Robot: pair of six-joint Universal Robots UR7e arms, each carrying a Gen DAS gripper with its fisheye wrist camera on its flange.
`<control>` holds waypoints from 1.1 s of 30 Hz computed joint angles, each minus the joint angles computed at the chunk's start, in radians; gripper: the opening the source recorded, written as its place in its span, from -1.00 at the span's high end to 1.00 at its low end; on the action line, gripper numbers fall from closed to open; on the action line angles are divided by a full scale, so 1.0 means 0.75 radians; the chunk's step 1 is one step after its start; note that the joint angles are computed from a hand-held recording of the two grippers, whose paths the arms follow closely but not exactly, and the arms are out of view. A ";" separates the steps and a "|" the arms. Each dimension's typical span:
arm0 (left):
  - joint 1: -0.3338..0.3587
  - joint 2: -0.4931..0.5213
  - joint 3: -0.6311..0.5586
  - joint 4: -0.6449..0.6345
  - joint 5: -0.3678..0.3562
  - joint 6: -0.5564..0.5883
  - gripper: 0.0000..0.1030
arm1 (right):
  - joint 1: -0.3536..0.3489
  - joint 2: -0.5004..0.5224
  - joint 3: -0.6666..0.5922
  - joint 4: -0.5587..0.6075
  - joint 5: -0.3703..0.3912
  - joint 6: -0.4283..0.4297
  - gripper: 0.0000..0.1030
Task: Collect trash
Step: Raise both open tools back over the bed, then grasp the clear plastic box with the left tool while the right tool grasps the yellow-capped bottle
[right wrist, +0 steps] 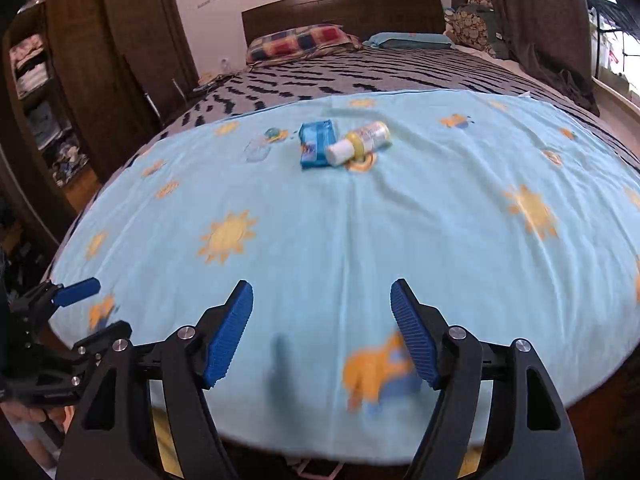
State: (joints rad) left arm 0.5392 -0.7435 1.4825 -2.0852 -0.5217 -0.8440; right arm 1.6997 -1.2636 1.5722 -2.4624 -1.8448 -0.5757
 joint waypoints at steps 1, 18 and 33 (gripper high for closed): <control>0.012 0.006 -0.013 -0.026 0.004 0.029 -0.57 | 0.003 0.020 -0.019 -0.004 -0.007 -0.002 -0.41; 0.260 0.356 -0.647 -0.193 0.141 0.456 -0.56 | 0.030 0.534 -0.696 0.178 -0.113 0.216 -0.28; 0.375 0.655 -1.266 0.189 0.046 0.469 0.34 | 0.016 0.689 -0.905 0.302 -0.140 0.283 0.16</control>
State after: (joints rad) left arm 0.8206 -0.2519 0.5328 -1.9435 -0.4873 -0.4921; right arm 1.7121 -0.7470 0.8933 -2.2356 -1.9501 -0.3632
